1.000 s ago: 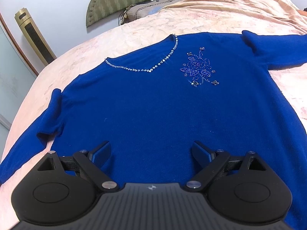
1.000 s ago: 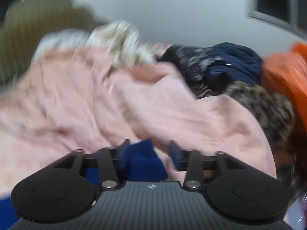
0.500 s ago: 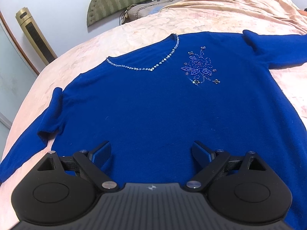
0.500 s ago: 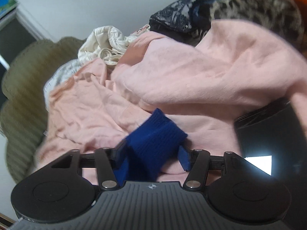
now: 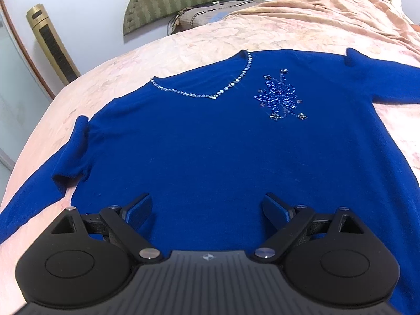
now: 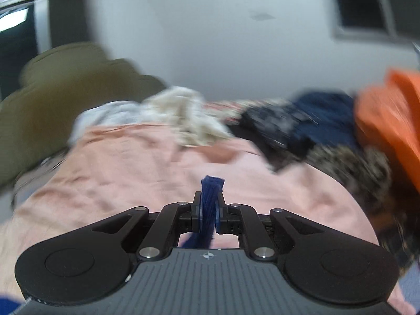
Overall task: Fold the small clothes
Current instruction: 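Lift the held sleeve with the right gripper and carry it across the sweater body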
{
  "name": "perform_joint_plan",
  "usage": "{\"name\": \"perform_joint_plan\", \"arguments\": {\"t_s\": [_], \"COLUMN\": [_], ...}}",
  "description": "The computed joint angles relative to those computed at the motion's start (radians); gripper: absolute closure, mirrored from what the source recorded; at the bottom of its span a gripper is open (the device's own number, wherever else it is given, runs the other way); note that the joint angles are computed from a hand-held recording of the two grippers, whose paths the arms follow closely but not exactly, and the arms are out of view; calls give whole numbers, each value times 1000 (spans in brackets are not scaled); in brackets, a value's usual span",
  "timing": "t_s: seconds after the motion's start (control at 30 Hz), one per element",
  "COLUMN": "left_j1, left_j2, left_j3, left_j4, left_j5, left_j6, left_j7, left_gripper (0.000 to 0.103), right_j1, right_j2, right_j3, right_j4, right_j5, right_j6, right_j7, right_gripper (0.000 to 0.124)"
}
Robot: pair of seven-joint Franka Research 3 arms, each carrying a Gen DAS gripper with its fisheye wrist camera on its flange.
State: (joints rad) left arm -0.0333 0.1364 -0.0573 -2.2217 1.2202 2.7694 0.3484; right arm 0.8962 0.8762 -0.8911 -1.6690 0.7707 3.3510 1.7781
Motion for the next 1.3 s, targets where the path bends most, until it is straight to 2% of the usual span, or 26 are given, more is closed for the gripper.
{"name": "perform_joint_plan", "arguments": {"t_s": [0.13,0.27,0.37,0.57,0.67,0.93,0.97,1.0,1.07,1.17,1.2,1.23,1.27,1.3], "left_j1": [9,25,38,56,62,88,91,94,99,102,102,102,101,100], "left_j2": [-7,-18,-27,-43,-51,-70,-74,-77,-81,-80,-78,-75,-72,-69], "left_j3": [11,15,17,18,16,17,18,18,16,12,11,10,9,8], "left_j4": [-6,-18,-29,-48,-56,-82,-86,-90,-93,-92,-89,-86,-83,-80], "left_j5": [31,29,30,52,79,108,115,121,130,132,128,125,119,115], "left_j6": [7,5,8,7,-4,-2,0,3,8,9,8,9,9,10], "left_j7": [-52,-75,-96,-127,-149,-179,-187,-192,-197,-188,-181,-176,-169,-163], "left_gripper": [11,11,11,11,11,11,11,11,11,11,11,11,11,11], "right_j1": [-106,-230,-312,-363,-352,-286,-291,-280,-220,-113,-80,-24,27,70], "right_j2": [-157,-222,-239,-224,-202,-134,-134,-129,-121,-111,-106,-90,-72,-52], "right_j3": [274,522,675,836,859,830,838,821,723,531,466,379,291,204], "right_j4": [-18,-1,14,60,104,226,224,225,209,141,118,97,62,25], "right_j5": [-159,-303,-384,-402,-379,-345,-349,-343,-321,-297,-294,-239,-252,-335], "right_j6": [108,131,127,95,69,-21,-31,-37,-58,-89,-107,-130,-129,-136], "right_j7": [-119,-167,-193,-253,-286,-311,-308,-294,-253,-167,-141,-158,-119,-42], "right_gripper": [112,112,112,114,115,119,111,111,104,100,92,90,84,74]}}
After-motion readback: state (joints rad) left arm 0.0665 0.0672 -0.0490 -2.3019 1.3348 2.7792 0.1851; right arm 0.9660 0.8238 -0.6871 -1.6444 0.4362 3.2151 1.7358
